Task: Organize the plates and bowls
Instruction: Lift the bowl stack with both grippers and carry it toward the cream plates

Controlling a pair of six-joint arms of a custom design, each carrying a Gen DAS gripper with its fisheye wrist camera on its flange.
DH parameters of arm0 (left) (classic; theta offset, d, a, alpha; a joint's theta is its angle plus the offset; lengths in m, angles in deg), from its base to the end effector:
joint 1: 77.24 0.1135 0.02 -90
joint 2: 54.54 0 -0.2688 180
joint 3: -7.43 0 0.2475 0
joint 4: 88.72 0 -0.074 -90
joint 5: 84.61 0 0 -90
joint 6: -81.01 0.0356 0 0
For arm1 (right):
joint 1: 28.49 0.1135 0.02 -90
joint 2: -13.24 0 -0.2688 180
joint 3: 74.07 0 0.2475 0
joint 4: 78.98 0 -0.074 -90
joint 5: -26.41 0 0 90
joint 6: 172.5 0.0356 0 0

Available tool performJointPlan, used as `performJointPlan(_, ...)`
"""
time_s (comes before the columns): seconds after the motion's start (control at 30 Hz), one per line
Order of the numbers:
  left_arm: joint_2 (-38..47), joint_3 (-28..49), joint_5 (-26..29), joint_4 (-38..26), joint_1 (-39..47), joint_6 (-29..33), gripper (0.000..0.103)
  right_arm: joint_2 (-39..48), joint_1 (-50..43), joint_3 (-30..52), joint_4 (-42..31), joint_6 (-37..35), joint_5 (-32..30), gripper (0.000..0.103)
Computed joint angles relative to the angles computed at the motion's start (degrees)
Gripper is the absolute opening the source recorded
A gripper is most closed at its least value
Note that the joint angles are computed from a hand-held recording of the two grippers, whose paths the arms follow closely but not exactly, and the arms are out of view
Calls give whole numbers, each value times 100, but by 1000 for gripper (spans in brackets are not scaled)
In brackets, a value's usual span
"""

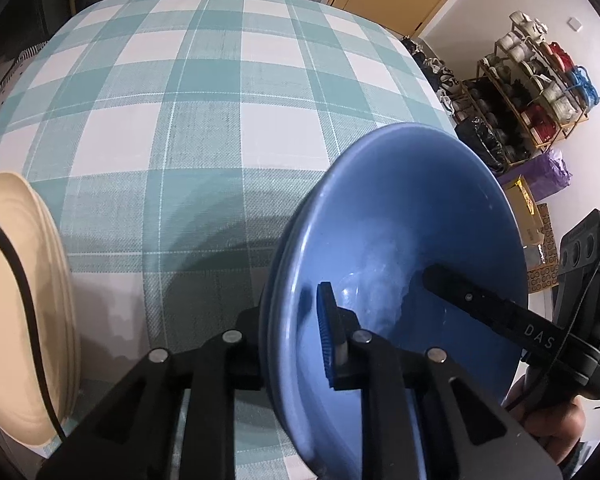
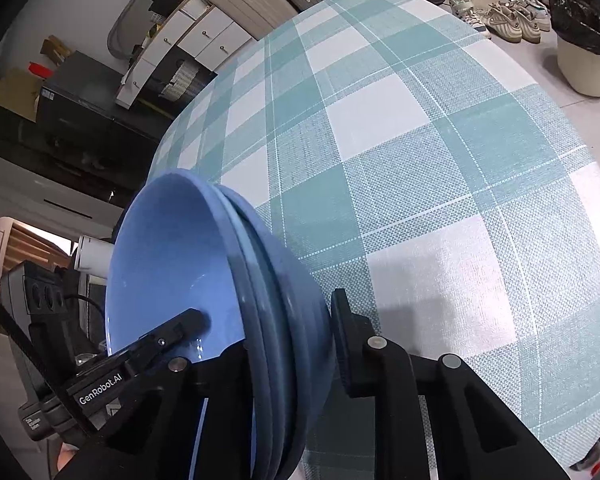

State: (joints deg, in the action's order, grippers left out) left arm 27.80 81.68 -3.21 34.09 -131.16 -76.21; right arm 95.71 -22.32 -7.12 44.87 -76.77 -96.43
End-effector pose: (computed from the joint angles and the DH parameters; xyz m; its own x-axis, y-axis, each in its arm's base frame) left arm 0.1662 -0.2190 0.2459 -0.9100 -0.2992 -0.2872 -0.1981 0.9219 -0.3330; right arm 0.2524 0.0467 0.2151 -0.9650 -0.0199 -0.2615 -0.1643 0.8231 0.5436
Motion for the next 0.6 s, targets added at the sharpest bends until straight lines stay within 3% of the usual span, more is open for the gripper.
performJointPlan(0.6,-481,138,-202,-630,-123,-265,17,-78,371,497,-473,316,42,18)
